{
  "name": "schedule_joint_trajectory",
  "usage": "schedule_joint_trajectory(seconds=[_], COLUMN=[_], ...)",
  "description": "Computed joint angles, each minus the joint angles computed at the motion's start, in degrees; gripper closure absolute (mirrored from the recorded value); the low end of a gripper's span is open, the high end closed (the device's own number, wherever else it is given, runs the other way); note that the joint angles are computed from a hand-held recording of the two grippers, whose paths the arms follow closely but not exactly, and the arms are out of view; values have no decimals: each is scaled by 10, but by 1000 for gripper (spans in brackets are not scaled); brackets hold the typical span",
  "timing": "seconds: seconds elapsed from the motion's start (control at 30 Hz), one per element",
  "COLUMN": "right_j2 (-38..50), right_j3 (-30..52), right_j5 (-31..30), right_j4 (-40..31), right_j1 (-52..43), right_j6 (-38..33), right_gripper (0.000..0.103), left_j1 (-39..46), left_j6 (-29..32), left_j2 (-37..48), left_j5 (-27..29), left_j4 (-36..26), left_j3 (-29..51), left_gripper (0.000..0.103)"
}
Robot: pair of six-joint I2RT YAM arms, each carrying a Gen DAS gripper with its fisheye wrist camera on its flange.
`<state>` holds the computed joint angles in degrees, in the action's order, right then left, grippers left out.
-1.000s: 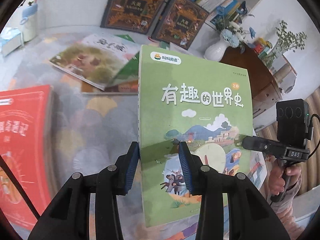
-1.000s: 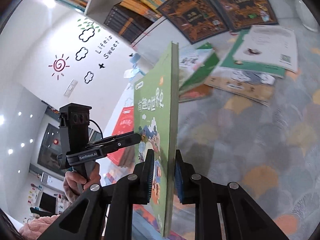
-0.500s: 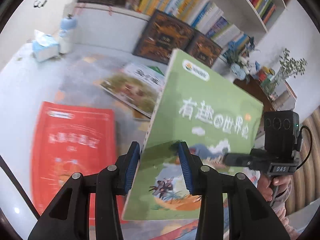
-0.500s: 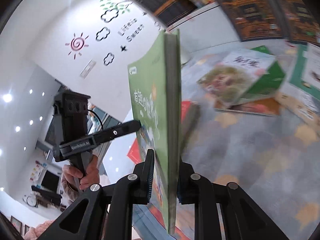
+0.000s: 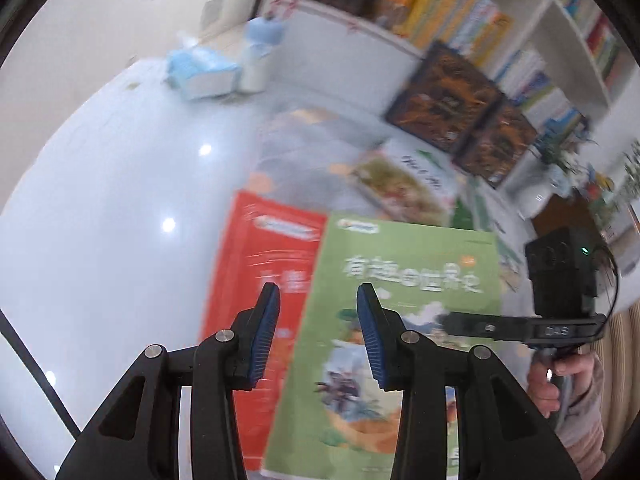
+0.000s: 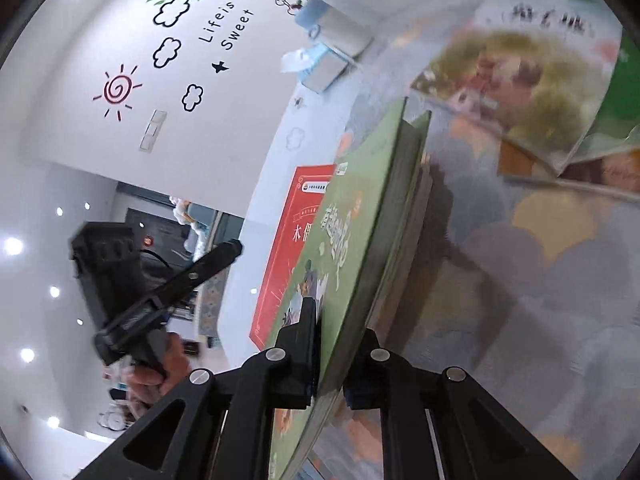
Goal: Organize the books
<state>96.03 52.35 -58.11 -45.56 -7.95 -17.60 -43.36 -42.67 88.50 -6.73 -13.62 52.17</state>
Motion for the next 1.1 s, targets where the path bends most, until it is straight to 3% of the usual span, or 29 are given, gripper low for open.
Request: schedule_joint_trajectory(seconds=[0.27, 0.6, 0.7, 0.83, 0.9, 0.93, 0.97, 1.03, 1.1], right_j2=[42, 55, 37, -22, -39, -54, -70, -80, -76], right_j3=[32, 14, -7, -29, -22, -18, -16, -5, -5], right_j5=[-5, -2, 6, 114, 136, 157, 188, 223, 197], right_j4=[107, 210, 229, 239, 212, 198, 184, 146, 117], right_j1=[76, 107, 113, 147, 160, 169, 178, 180, 149], right_j6=[123, 217, 224, 205, 181, 180, 184, 179, 154], right_gripper=[93, 93, 92, 73, 47, 28, 21, 21, 21], left_j1=[51, 40, 33, 32, 22, 15, 10, -14, -45], left_j6=[14, 57, 56, 48, 40, 34, 30, 16, 3], left_j2=[-24, 36, 44, 32, 19, 10, 5, -11, -32], left_j5=[-6, 17, -4, -32, -67, -87, -101, -148, -173], left_j4=[8, -11, -25, -36, -54, -63, -71, -94, -99], left_j3=[-63, -12, -2, -4, -1, 0, 3, 11, 12], left_gripper=[66, 65, 64, 64, 64, 64, 64, 64, 64])
